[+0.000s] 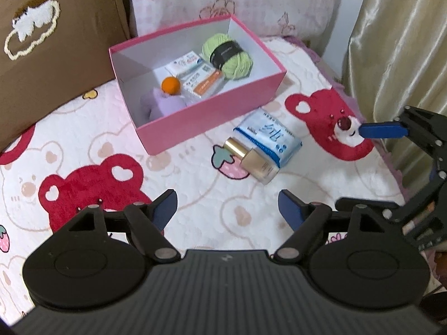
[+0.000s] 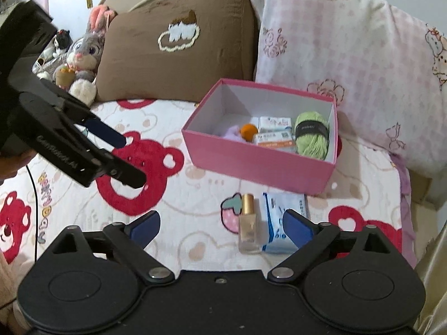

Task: Organize objects
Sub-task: 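Move the open left tool down toward the gold-capped foundation bottle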

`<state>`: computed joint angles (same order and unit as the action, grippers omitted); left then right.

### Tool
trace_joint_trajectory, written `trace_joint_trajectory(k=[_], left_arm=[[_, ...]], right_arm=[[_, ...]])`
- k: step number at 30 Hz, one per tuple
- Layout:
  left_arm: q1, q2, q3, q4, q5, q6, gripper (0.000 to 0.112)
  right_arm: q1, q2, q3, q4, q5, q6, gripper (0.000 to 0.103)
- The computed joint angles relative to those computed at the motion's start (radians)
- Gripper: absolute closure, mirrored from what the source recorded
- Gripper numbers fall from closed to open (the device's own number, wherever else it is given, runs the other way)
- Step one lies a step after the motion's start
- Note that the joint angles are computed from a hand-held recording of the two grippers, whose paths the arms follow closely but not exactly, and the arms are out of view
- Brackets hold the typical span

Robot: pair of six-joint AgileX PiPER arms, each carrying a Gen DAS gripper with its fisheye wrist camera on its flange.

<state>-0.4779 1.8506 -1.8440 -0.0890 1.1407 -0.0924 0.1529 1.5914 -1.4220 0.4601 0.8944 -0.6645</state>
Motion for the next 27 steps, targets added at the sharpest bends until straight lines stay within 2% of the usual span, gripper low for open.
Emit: trace_joint_trajectory(k=[9,14,17,23,27], left_arm=[[0.025,0.062,0.084,-0.086,-0.126,0.124,0.03],[0.032,0.072,0.187,-0.175,-0.281,0.227,0.03],[0.031,0.09,0.23,-0.209,-0.365,0.288,0.026],[0.041,0.137,0.306,-0.339,-0.54,0.442,0.025],[0.045,0.173,0.371,-0.538,-0.686,0.683,0.025]], right_arm=[[0.017,0.0,0.119,0.02,-0.062,-0.046,0.006],[-0.008,0.024,0.192,0.151,-0.107,-0.126,0.006],[-0.002,0.042,0.25,0.221,-0.176,-0.16,0.006],[0.037,0.081,0.379,0.377,-0.397,-0.295,0.006],[0.048,0.12,0.444,0.641,-0.512,-0.502,0.006]])
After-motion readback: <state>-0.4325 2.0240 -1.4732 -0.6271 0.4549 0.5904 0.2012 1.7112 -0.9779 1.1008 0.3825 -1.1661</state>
